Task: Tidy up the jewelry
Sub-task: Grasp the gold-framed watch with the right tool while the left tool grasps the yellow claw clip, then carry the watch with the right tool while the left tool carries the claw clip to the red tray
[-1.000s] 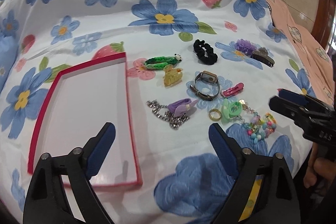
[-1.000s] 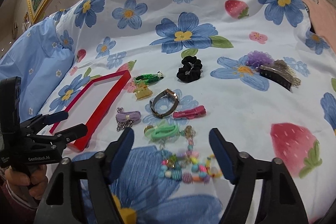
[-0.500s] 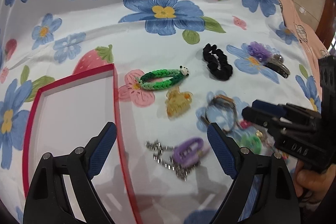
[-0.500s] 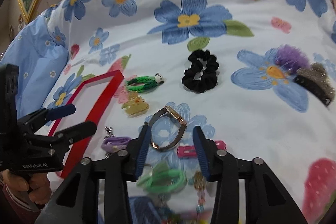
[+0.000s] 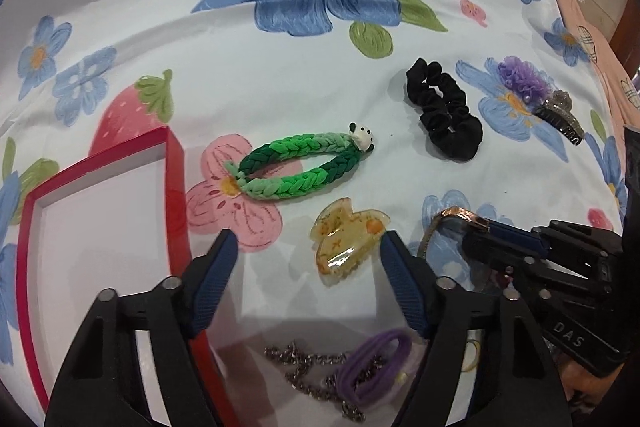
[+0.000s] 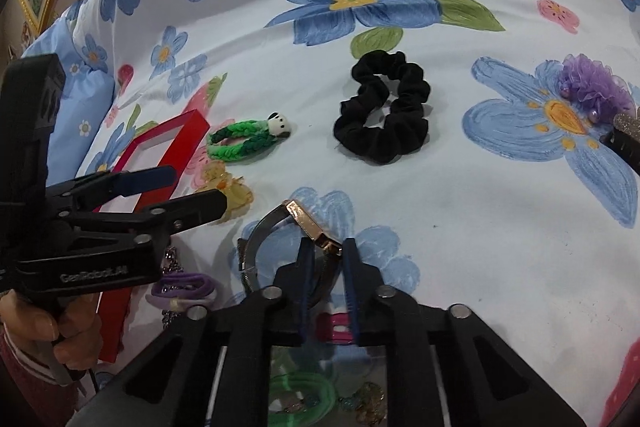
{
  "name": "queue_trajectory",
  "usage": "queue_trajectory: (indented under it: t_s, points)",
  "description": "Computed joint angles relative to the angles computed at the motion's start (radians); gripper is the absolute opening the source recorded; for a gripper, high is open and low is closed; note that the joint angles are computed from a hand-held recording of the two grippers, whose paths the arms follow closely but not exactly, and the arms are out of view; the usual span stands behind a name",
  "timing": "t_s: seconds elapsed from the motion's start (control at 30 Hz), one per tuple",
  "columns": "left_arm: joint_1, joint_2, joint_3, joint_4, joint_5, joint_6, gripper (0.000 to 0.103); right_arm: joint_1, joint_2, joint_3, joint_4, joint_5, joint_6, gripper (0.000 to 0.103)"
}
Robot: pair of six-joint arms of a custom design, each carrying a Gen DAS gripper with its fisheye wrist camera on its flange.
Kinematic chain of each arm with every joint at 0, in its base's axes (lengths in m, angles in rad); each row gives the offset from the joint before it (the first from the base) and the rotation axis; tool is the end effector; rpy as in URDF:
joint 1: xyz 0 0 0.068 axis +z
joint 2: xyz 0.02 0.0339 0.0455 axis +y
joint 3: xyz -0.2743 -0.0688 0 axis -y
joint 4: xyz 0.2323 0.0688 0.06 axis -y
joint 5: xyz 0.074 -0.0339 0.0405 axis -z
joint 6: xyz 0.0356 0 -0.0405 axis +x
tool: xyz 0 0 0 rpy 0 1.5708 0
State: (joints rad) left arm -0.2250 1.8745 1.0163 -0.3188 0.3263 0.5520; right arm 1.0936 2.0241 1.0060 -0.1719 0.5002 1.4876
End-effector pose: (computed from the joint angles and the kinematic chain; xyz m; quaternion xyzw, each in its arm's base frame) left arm 0.3295 -0.0871 0.1392 0.3960 0.8835 -0.1257 0.2164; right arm 0.1770 0.3051 0.0962 0.2321 0.9238 0.1090 0.2843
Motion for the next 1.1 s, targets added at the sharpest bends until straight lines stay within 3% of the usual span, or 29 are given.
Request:
queue_trajectory:
  t_s: [0.2, 0.63, 1.1]
  points:
    - [-0.016, 0.015, 0.016, -0.026, 0.025, 0.026, 0.032, 0.004, -0.002, -0.004, 0.002, 0.008, 0.0, 0.011]
    - [0.087, -0.105, -0.008, -0.089, 0.146, 0.062, 0.031, 0.04, -0.054, 0.022, -0.086, 0.078, 0.044, 0.01]
    - [0.339, -0.12, 0.059, -0.23, 0.259, 0.161, 0.031, 0.029, 0.013, 0.248, -0.167, 0.089, -0.091, 0.01]
